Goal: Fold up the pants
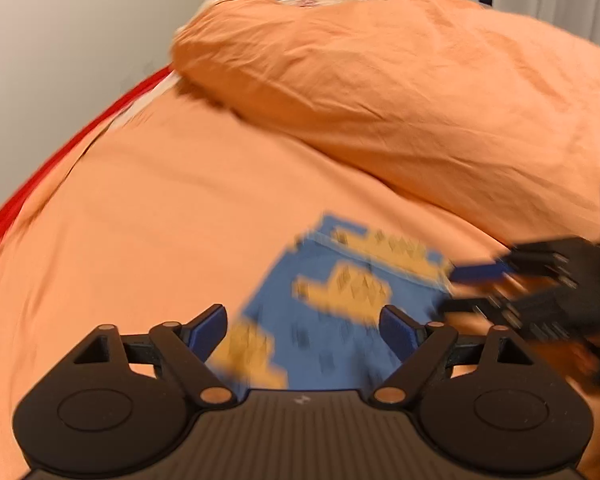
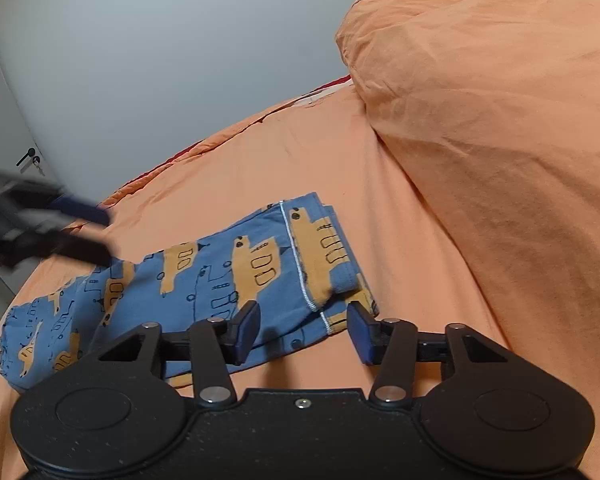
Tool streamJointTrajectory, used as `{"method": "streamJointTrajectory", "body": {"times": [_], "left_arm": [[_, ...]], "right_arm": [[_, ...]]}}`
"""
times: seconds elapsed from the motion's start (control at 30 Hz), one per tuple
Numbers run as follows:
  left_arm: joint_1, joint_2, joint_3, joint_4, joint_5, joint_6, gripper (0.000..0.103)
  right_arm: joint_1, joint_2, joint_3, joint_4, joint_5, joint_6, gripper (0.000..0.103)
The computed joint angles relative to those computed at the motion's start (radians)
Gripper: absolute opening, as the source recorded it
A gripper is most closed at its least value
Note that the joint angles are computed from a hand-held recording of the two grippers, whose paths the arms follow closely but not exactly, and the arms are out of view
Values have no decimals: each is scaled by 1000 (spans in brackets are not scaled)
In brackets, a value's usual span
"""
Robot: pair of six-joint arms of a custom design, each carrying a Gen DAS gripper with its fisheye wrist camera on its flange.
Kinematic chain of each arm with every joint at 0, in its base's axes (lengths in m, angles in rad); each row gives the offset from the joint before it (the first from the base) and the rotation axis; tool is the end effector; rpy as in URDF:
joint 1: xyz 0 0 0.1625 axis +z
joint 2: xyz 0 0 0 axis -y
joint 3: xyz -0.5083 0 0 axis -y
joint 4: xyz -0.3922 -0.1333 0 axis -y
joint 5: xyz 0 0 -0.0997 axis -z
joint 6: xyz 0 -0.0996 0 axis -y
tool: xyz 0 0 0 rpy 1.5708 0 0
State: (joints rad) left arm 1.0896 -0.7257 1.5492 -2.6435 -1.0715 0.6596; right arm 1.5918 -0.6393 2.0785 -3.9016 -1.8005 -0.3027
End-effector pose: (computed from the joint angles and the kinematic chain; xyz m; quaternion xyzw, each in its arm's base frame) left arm -0.1936 -0.7619 0.1520 0.4933 0.8258 -0.0981 0.2549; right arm 0.1231 -0.5950 0.0936 0.0957 -0.8926 0.4096 0.1625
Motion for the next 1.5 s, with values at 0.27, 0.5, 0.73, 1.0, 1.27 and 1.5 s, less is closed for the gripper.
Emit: {"method": "streamJointTrajectory", "body": {"times": [0.27, 0.5, 0.73, 1.0, 1.27, 1.5], "left_arm": [[53, 167, -183, 37, -110, -102, 60], [58, 179, -204, 59, -107, -122, 16], [50, 167, -188, 52, -120, -117, 10], [30, 182, -196, 109, -67, -95, 14], [50, 214, -296, 256, -46, -101, 71], [66, 223, -349, 364, -126, -184, 34]], "right_arm": [[-15, 4, -2, -42, 26, -22, 41], [-14, 18, -13, -77, -5, -51, 17], [2, 16, -1, -118, -10, -76, 9], [15, -19, 10, -36, -70, -45, 10], [-18, -44, 15, 52, -13, -8, 49], [-40, -37, 0, 80, 39, 37, 34]]}}
